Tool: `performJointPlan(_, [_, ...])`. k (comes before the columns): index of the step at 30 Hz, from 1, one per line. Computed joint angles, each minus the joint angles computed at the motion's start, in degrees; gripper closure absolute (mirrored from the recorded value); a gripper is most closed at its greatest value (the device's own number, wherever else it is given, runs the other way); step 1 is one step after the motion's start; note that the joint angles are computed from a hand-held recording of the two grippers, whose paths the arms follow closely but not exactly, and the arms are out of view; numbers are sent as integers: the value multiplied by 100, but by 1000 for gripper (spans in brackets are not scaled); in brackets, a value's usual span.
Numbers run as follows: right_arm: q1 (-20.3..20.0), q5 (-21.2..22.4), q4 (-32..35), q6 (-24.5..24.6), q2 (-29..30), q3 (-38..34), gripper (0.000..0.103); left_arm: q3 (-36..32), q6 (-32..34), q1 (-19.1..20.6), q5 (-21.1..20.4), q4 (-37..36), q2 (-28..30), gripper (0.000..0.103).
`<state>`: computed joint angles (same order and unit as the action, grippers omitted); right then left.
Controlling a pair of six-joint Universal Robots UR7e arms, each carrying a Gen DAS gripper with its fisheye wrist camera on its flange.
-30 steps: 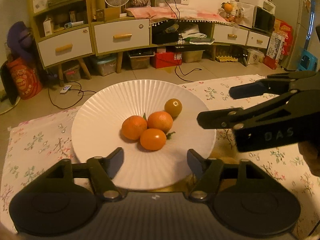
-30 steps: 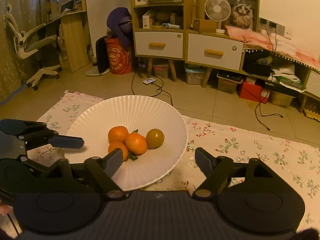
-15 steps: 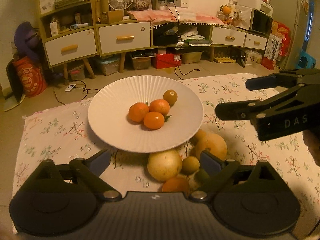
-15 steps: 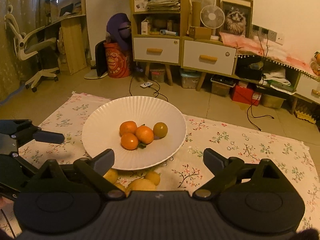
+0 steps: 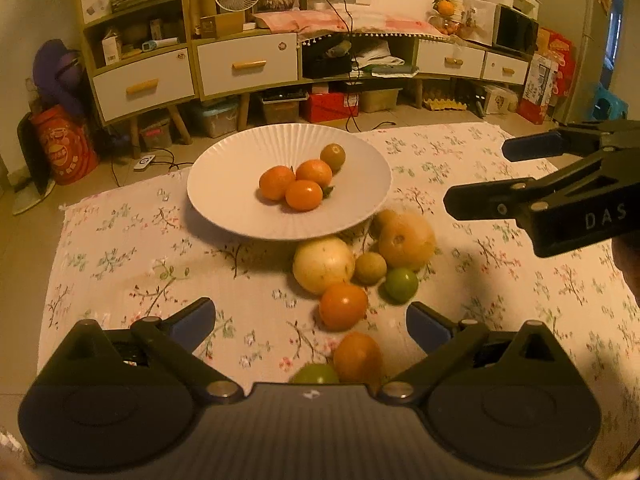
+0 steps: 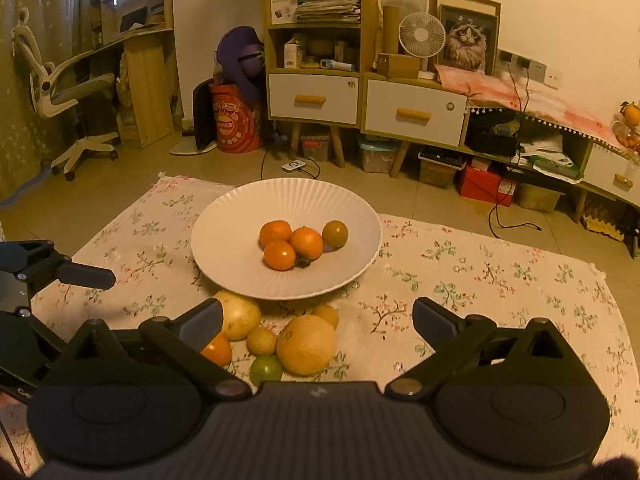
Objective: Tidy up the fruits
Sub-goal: 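Withdraw the open left gripper from the bowl, then lower the left gripper around the green citrus fruit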
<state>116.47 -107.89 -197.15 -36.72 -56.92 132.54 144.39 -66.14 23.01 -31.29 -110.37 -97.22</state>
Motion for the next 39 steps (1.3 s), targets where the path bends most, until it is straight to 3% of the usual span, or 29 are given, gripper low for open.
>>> performJointPlan(14, [-95,-286,-849,-185,191,512,0,375,-1314,-647,-297,1524,-726,7])
performJointPlan(21, [-110,-277,-1020,-451,335,686,0,492,-1745,-627,-534,1922,-968,7])
performJointPlan(27, [-114,-355,-952,-513,434,698,0,586,-1727,-549,-505,1875,-967,8])
performJointPlan(35, [-164,-367,-951,-709,587,696,2,840,-1242,-421,-334,1091,-936,13])
performJointPlan(39, [-185,-349,-902,-751,637,702,3,923,-947,-359,-217,659,-897,21])
